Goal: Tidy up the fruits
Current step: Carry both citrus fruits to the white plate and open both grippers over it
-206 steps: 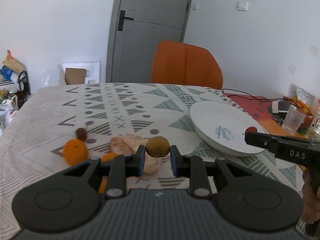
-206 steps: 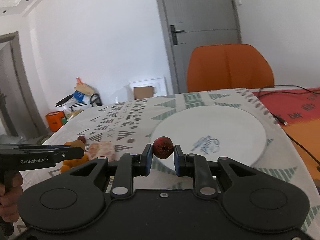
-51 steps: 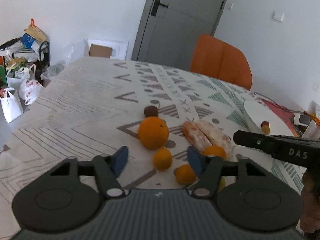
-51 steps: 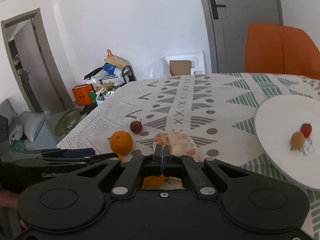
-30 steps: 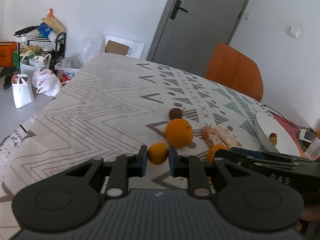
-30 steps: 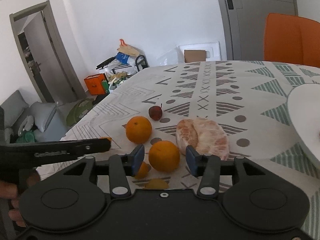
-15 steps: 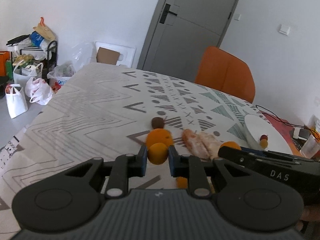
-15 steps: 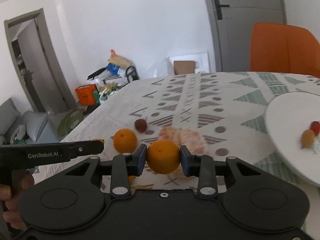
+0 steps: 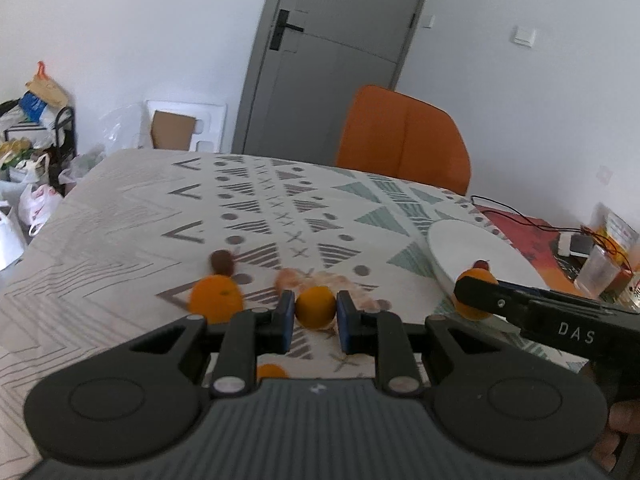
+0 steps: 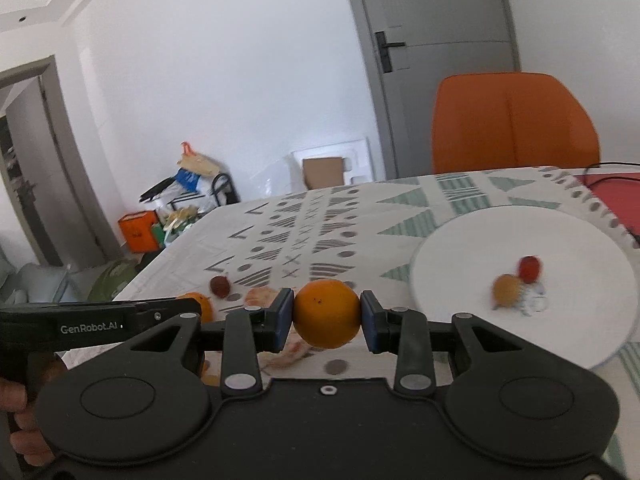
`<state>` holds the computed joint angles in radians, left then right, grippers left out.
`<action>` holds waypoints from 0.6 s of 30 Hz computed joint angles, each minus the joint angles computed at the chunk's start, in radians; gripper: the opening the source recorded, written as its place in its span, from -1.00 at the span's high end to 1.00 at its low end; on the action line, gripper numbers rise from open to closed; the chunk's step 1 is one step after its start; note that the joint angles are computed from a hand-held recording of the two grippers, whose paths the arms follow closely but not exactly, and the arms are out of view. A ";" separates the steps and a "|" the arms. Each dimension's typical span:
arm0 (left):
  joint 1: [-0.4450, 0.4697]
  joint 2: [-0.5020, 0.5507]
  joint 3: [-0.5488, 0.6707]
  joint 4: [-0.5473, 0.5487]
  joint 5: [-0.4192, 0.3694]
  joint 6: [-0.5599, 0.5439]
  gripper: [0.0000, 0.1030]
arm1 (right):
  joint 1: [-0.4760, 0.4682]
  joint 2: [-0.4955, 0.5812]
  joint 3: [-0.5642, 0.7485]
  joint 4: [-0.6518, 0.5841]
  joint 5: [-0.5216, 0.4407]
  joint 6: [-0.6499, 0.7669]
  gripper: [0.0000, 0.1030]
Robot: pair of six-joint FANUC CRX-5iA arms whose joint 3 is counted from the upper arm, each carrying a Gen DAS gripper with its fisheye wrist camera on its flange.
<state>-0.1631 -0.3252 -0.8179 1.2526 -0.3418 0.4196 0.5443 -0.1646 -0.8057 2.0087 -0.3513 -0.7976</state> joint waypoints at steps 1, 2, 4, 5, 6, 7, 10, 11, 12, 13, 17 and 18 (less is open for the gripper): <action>-0.011 0.001 0.002 0.002 0.007 -0.001 0.60 | -0.004 -0.009 -0.008 0.004 -0.004 -0.006 0.35; -0.023 0.002 0.003 0.007 0.014 -0.004 0.60 | -0.012 -0.019 -0.016 0.016 -0.004 -0.015 0.35; -0.048 0.005 0.006 0.015 0.031 -0.011 0.60 | -0.027 -0.038 -0.031 0.034 -0.003 -0.031 0.35; -0.058 0.004 0.005 0.021 0.037 -0.016 0.60 | -0.028 -0.046 -0.040 0.032 -0.008 -0.031 0.35; -0.069 0.006 0.007 0.021 0.044 -0.015 0.60 | -0.029 -0.055 -0.047 0.029 -0.013 -0.030 0.35; -0.076 0.010 0.011 0.020 0.048 -0.015 0.60 | -0.031 -0.060 -0.053 0.029 -0.017 -0.031 0.35; -0.111 0.016 0.019 0.023 0.071 -0.017 0.60 | -0.037 -0.081 -0.073 0.016 -0.030 -0.027 0.35; -0.121 0.017 0.021 0.026 0.078 -0.020 0.60 | -0.038 -0.087 -0.079 0.008 -0.036 -0.024 0.35; -0.131 0.020 0.023 0.032 0.084 -0.026 0.60 | -0.037 -0.093 -0.085 0.000 -0.044 -0.021 0.35; -0.143 0.023 0.024 0.044 0.092 -0.036 0.60 | -0.038 -0.098 -0.090 -0.007 -0.050 -0.019 0.35; -0.179 0.046 0.038 0.072 0.108 -0.055 0.60 | -0.045 -0.125 -0.113 -0.033 -0.062 0.004 0.35; -0.188 0.054 0.043 0.076 0.111 -0.057 0.60 | -0.046 -0.132 -0.119 -0.043 -0.067 0.012 0.35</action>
